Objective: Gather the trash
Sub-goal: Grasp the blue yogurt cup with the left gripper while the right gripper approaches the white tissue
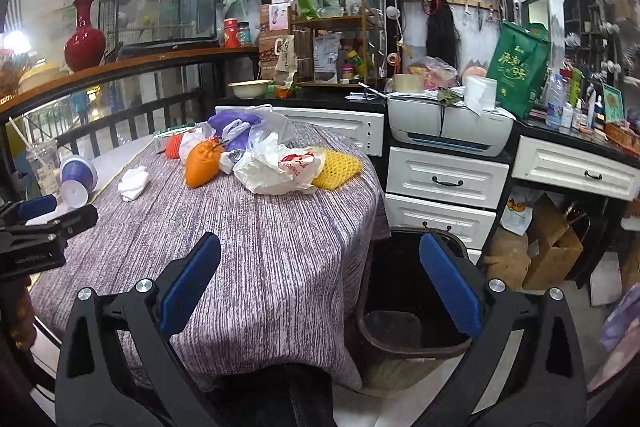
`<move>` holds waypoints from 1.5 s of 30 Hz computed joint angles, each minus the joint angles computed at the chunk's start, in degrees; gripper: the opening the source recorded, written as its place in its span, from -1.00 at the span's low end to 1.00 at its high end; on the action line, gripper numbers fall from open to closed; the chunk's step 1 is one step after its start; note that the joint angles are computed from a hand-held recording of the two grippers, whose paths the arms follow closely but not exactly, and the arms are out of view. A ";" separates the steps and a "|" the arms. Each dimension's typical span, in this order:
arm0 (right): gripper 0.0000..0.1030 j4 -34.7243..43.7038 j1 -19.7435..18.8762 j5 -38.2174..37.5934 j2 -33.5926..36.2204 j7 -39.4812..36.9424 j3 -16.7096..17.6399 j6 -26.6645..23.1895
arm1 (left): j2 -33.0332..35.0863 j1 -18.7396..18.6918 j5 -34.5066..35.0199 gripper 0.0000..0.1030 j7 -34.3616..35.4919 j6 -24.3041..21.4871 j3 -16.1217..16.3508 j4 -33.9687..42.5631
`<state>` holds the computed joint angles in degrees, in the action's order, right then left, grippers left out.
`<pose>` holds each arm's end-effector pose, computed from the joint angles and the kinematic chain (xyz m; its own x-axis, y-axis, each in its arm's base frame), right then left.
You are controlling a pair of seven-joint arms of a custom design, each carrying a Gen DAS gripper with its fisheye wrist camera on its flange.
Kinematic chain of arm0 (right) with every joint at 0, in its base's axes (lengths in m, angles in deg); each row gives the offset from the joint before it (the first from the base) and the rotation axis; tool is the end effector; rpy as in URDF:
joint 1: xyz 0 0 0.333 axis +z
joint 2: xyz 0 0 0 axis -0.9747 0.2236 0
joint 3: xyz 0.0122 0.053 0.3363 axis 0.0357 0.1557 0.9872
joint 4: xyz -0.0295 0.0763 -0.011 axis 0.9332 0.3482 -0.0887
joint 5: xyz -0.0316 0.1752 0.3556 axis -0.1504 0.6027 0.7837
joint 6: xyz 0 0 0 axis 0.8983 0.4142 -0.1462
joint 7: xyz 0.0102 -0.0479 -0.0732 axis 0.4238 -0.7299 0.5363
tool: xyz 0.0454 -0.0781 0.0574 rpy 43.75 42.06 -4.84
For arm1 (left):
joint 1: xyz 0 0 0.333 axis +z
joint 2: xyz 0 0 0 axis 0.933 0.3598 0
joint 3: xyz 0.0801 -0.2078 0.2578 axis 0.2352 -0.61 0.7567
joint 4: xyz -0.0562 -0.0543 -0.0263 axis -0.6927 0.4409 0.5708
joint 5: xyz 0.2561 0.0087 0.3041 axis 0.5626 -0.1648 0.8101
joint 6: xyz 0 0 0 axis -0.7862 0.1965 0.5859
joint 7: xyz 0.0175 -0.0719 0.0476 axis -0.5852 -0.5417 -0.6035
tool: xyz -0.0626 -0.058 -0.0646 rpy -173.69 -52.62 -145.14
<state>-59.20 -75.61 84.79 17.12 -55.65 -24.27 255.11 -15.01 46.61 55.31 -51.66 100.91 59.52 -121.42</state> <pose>0.7212 0.0487 0.4511 0.3825 -0.9237 -0.0206 -0.3877 -0.1402 -0.9111 0.6729 -0.2996 0.4585 0.2850 -0.9585 0.0001 -0.5046 -0.1501 -0.8502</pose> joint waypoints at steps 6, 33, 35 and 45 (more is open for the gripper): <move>0.91 5.40 2.22 -18.17 4.68 16.82 -1.47 -3.82 | 0.24 3.65 -9.93 0.90 7.41 -2.65 -0.40 1.21; 0.91 14.33 0.49 -41.51 11.81 31.12 5.43 -10.64 | 10.94 19.87 -52.00 0.55 38.39 -18.85 -1.82 20.11; 0.91 14.79 0.61 -42.42 12.10 31.70 5.36 -11.17 | 10.77 19.70 -52.00 0.44 37.96 -18.42 -1.62 19.53; 0.91 26.25 3.67 -50.74 17.70 37.89 3.44 -23.37 | 5.60 17.65 -46.63 0.38 31.36 -9.52 0.32 10.07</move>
